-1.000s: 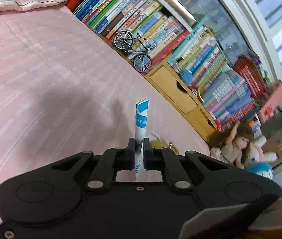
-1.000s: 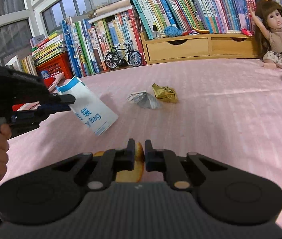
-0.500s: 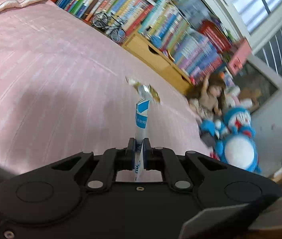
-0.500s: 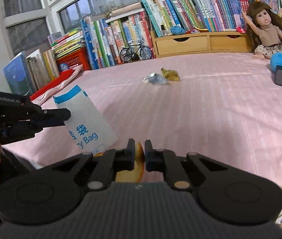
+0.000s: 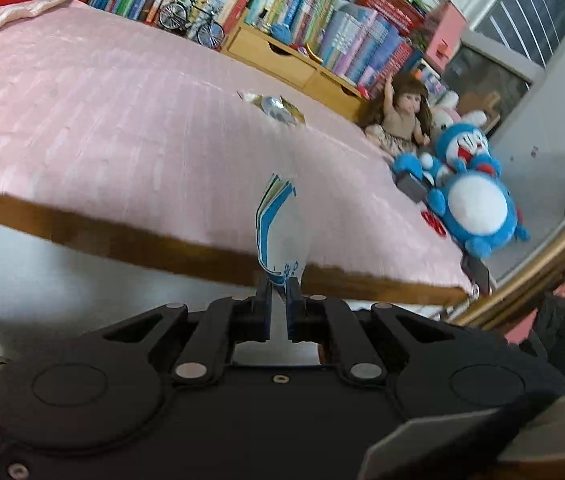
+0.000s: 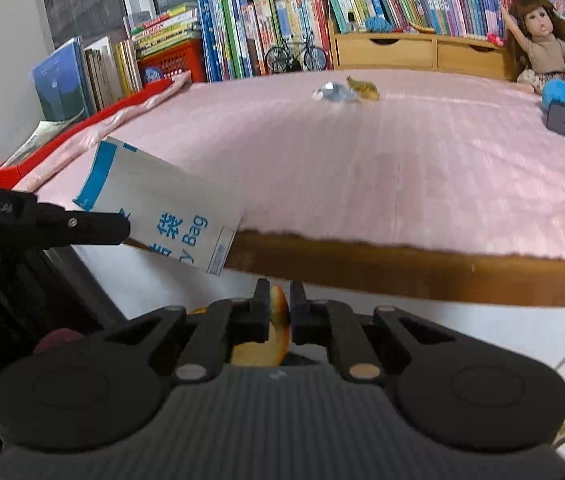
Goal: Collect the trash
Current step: 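Carry the paper strip and apple core down to the black bin and release both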
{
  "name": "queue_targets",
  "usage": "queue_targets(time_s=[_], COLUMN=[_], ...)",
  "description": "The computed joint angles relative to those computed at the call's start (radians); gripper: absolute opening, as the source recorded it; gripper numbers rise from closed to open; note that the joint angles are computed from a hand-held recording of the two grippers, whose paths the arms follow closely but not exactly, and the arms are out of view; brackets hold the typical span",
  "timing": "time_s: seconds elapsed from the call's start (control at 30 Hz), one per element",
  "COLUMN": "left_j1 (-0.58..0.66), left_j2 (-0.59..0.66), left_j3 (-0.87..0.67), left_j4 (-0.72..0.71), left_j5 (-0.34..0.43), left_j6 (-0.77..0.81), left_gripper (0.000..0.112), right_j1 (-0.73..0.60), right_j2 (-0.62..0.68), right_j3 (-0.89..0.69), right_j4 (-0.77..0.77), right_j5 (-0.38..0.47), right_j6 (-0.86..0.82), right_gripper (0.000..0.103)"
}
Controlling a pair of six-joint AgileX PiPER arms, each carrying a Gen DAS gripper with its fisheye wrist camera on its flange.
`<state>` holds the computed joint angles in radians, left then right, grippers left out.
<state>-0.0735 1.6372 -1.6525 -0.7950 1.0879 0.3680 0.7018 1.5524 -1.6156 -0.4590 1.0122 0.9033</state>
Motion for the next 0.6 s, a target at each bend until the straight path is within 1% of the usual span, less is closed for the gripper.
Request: queue_targets(time_s=[0.07,0.3,0.6], left_j1=[-0.002,-0.036,-0.069], left_j2=[-0.017,-0.061,-0.044], left_j3=[0.025,0.112,0.125], left_j4=[0.008,0.070,0.127], left_j5=[0.010,-0.001,0.003], left_j6=[0.016,0.034,0.013], left_gripper=[0.006,0.006,0.005], right_j1=[0.005,0.017,0.023], right_j2=[-0.002,0.002,0.004], right_j3=[0.013,0.049,0.077], right_j4=[0.000,0.028,0.054], right_j5=[0.005,0.009,0.013], right_j6=[0.013,0.024,0.024], right_gripper=[0.013,0.013,0.013])
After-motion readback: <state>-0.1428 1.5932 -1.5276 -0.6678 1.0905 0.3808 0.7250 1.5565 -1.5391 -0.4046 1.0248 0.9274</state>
